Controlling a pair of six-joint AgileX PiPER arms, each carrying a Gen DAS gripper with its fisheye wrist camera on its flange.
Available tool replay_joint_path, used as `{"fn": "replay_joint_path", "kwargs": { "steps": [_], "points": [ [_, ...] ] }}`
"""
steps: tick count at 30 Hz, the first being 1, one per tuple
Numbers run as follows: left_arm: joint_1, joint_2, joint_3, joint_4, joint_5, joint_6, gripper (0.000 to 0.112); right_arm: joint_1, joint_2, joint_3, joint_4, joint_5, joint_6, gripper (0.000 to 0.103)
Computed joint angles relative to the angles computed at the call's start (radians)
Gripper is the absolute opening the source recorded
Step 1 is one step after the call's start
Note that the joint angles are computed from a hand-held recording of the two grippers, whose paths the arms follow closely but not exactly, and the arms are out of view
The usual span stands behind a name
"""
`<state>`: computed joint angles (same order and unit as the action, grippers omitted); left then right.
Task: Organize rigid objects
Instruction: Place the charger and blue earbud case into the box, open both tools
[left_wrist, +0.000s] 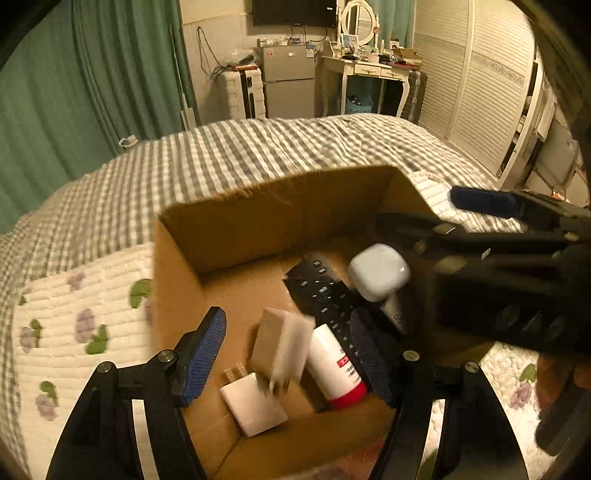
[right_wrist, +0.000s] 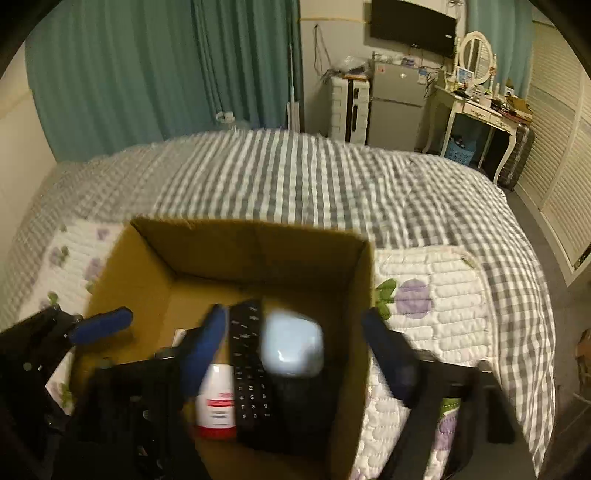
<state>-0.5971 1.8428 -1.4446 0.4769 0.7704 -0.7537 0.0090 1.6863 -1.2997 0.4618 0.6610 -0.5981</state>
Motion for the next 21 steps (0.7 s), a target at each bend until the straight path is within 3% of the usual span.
{"fn": "replay_joint_path", "kwargs": {
  "steps": [9, 17, 21],
  "points": [
    [-0.086, -0.252, 0.039, 0.072, 0.187, -0.056, 0.072, -0.119, -0.275, -0.036, -0.036, 0.203, -0.001, 0.090],
    [-0.251, -0.449, 0.093, 0.165, 0.372, -0.163, 0.073, -0.314, -0.531, -0.013, 0.067, 0.410, -0.131, 0.103],
    [-0.327, -0.524, 0.191, 0.198, 0.405, -0.260, 0.073, -0.386, -0.621, 0.053, 0.114, 0.468, -0.192, 0.103]
  ]
}}
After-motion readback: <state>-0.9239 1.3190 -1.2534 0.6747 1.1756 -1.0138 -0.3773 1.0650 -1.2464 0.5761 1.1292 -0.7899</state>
